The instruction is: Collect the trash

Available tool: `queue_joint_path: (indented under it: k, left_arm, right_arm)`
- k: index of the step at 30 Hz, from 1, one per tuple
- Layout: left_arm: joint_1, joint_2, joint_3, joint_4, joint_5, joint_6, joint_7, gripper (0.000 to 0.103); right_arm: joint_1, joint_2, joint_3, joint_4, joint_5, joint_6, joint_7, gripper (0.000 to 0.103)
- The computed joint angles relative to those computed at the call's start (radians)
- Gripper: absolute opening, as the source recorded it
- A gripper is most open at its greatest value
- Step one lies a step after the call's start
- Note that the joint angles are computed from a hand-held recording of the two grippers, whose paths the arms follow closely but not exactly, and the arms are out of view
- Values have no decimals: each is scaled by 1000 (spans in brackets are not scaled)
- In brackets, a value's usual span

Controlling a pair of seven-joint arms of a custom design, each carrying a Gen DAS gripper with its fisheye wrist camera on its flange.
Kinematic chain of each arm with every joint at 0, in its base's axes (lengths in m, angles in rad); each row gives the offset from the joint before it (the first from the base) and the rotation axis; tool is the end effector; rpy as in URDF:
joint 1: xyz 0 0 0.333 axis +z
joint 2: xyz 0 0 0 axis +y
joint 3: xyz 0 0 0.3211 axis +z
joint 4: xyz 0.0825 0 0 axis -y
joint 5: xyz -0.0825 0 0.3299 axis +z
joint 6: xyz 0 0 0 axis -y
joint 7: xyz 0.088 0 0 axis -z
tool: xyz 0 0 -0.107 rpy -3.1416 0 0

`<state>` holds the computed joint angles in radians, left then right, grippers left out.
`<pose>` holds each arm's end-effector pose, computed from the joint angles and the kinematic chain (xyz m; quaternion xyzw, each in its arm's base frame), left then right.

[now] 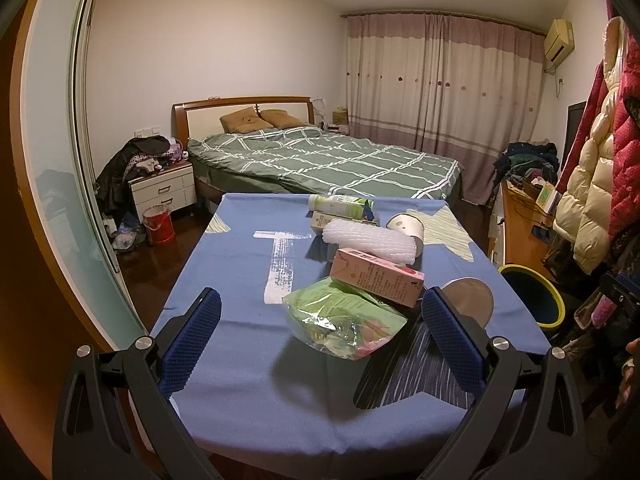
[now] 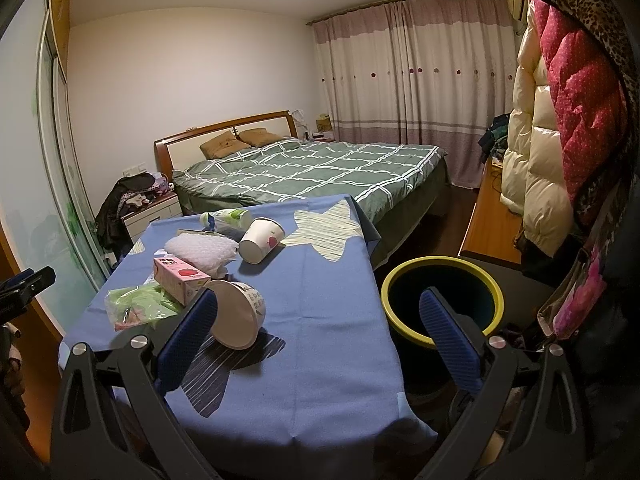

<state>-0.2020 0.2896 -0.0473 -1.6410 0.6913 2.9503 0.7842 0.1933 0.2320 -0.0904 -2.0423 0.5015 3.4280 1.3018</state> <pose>0.6114 -0.1943 0.5837 -0.5894 0.6282 -0.3880 0.3277 0.5854 0.0100 0.5040 -0.5406 0.6494 -0.3644 0.3915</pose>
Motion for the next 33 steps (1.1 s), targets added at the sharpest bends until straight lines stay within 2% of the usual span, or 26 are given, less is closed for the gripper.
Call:
queue_joint_path:
  k: [17,33]
  left_arm:
    - [2,4,-1,-2,-8,-1,8,99]
    - [-4,10,3,3,-9,-4,9,99]
  right_arm:
    - [20,9,-21,13,6,-14,2,97]
    - [-15,11,2,11,-18,-18,26,97]
